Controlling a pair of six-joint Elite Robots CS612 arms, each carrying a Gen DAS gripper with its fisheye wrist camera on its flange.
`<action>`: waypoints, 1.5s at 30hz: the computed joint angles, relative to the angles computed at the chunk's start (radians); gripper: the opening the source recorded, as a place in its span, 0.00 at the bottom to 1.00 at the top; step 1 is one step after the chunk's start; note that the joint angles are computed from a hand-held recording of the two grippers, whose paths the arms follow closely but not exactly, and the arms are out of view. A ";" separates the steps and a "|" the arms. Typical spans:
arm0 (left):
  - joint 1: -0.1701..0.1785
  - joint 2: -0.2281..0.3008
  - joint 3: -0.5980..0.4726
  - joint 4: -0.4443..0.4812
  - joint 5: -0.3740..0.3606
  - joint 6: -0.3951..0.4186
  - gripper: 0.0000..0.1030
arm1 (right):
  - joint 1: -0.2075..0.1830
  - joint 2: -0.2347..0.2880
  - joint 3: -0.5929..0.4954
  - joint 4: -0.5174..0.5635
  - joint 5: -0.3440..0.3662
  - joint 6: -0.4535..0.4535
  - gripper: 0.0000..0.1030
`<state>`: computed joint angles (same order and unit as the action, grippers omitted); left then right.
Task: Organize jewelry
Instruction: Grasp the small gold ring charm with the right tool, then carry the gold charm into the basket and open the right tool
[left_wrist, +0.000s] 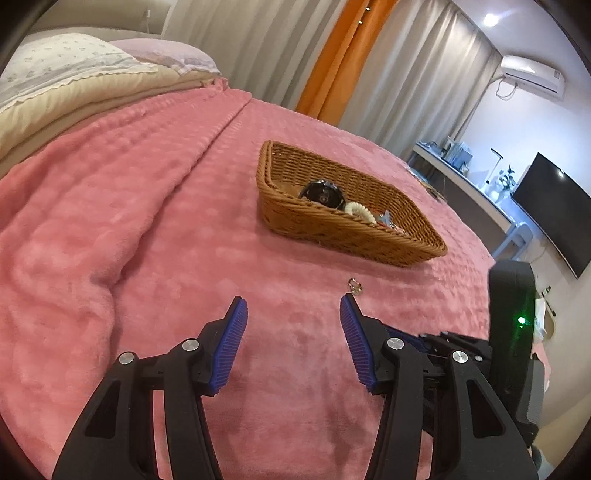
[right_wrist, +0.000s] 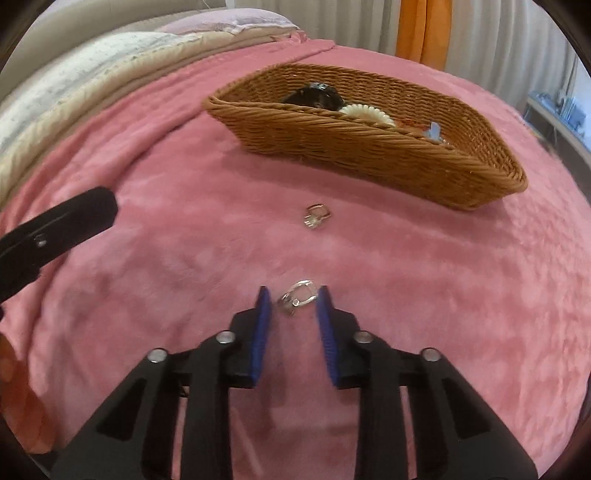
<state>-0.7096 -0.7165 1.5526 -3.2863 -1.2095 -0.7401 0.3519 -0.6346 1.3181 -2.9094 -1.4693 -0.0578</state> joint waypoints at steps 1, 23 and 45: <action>0.000 0.002 -0.003 0.004 -0.004 0.005 0.43 | -0.001 -0.002 0.004 -0.008 -0.005 -0.007 0.19; 0.022 0.132 -0.326 0.411 -0.159 0.230 0.43 | -0.092 0.003 0.024 -0.062 0.066 0.001 0.20; -0.007 0.087 -0.215 0.122 -0.084 0.293 0.14 | -0.114 -0.058 0.125 -0.284 0.174 0.017 0.13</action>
